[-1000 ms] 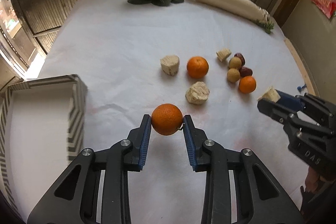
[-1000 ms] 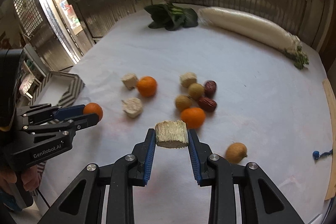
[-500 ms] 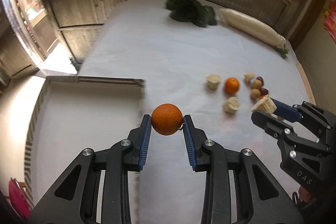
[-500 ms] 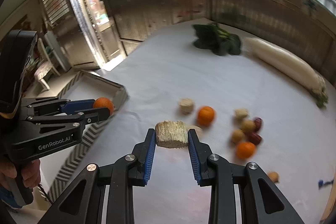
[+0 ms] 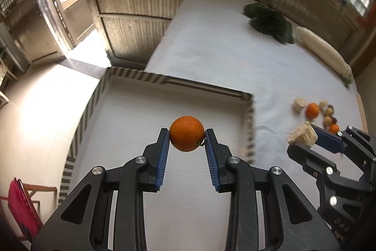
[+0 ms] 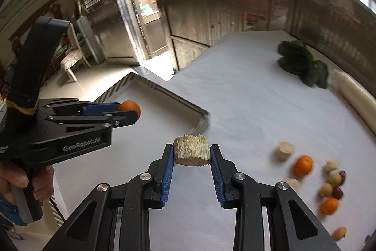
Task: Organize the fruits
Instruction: 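Carry the orange in the left tool over the striped tray while the right carries the chunk, then open the left tool to drop the orange in the tray while the right drops the chunk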
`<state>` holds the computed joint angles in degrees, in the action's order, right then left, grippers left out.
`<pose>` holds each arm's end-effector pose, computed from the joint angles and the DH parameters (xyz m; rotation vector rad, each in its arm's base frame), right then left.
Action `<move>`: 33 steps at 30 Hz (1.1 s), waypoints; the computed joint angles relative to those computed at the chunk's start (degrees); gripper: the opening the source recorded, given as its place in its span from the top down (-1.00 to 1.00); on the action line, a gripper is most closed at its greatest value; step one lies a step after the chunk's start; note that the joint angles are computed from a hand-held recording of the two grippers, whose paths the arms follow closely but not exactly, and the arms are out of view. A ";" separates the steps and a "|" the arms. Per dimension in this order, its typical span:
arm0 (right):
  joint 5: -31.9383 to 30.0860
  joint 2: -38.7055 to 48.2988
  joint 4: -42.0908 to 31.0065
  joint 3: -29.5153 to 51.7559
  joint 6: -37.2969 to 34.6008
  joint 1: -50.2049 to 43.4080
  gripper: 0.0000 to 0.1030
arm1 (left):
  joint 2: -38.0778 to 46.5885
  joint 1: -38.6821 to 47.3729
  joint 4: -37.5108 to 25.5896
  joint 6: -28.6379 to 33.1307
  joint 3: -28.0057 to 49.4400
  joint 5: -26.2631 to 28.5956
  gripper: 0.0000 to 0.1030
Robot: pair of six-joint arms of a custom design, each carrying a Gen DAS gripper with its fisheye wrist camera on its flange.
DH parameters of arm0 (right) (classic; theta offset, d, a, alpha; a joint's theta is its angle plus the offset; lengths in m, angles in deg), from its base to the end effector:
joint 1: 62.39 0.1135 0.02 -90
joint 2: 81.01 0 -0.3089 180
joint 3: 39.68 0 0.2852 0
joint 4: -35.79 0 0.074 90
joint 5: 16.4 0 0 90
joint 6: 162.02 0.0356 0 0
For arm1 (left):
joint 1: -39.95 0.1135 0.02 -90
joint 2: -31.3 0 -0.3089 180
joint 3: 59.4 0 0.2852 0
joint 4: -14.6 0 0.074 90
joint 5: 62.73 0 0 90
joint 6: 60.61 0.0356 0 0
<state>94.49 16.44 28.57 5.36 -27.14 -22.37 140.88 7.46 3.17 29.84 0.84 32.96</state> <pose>0.2289 0.1756 0.1013 0.2318 2.5016 0.1183 0.3041 -0.1978 0.0927 0.7873 2.5414 -0.3185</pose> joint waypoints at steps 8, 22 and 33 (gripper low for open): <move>-4.30 9.69 0.49 8.01 -3.63 -2.48 0.42 | 6.14 4.67 -0.81 1.95 4.50 2.29 0.42; -7.66 17.37 -0.47 13.22 -3.79 -3.75 0.42 | 10.18 4.25 -0.53 5.67 6.85 2.37 0.42; -7.32 19.50 -2.57 15.12 -4.48 -2.15 0.36 | 12.01 6.70 -3.01 5.40 8.65 7.87 0.36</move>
